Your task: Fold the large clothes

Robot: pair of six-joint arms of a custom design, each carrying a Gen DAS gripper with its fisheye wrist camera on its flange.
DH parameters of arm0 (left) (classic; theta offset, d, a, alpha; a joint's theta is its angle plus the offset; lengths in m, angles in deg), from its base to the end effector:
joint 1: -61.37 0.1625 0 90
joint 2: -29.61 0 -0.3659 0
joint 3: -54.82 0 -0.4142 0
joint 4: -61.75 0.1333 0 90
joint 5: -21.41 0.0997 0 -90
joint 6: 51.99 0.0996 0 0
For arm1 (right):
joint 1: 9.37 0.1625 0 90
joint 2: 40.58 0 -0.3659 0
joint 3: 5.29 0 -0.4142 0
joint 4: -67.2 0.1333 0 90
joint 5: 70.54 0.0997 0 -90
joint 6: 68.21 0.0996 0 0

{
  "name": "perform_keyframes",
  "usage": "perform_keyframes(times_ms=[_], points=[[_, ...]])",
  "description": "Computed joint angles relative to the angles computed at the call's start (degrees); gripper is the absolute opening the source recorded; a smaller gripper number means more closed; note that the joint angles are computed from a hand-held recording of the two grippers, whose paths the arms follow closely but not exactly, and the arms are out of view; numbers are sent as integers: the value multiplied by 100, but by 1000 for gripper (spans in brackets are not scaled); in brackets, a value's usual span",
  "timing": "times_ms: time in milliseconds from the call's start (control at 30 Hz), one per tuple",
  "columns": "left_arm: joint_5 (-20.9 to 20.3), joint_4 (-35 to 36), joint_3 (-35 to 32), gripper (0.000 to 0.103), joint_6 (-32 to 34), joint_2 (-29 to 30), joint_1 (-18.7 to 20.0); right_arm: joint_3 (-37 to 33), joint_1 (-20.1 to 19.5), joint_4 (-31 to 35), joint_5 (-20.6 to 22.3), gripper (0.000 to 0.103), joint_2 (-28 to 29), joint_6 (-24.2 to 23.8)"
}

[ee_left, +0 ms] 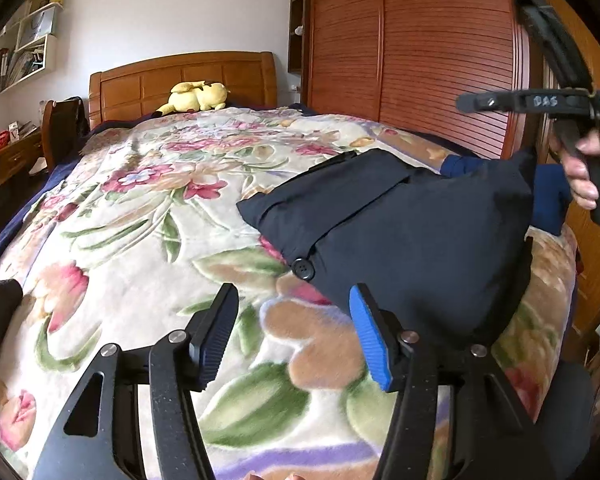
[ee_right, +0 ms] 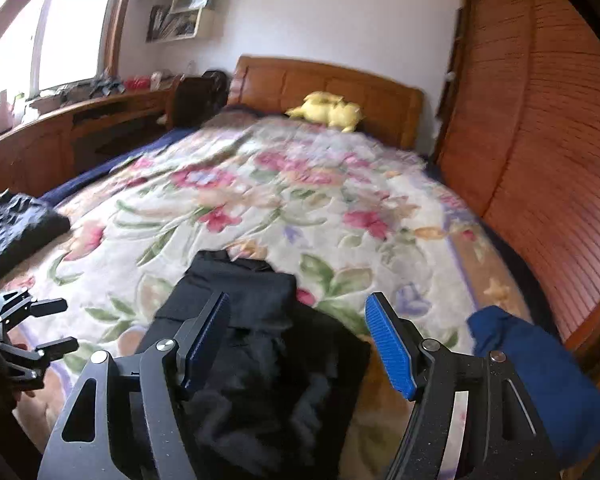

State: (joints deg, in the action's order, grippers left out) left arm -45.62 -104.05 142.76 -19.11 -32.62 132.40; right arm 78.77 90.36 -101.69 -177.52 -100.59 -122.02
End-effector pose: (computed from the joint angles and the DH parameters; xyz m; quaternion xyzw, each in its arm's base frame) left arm -0.0576 -0.6971 0.3242 0.3123 0.8353 -0.3900 0.2293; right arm 0.2204 -0.6688 0.3373 0.4044 -0.7822 0.3730 0.2924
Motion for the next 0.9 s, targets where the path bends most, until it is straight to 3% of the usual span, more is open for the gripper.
perform_keyframes(times_ms=[233,433,467,533,567,600,633,900], points=[[-16,-175,135,71,52,-128,48,-954,-79,1291,-827,72,707,567],[-38,-272,167,73,36,-196,84,-1457,-225,2191,-786,72,996,1106],[-43,-276,165,73,28,-203,88,-1483,-240,2249,-760,69,1008,1113],[-59,-248,135,75,28,-188,105,-1420,-280,2488,-536,42,918,1101],[-62,-241,137,76,29,-189,110,-1377,-282,2452,-500,34,899,1006],[-59,-240,131,76,35,-181,114,-1260,-257,2176,-534,13,870,778],[-54,-251,129,76,46,-172,114,-1025,-272,1897,-459,8,750,556],[-58,-305,138,78,44,-145,119,34,-254,208,-52,1,82,-103]])
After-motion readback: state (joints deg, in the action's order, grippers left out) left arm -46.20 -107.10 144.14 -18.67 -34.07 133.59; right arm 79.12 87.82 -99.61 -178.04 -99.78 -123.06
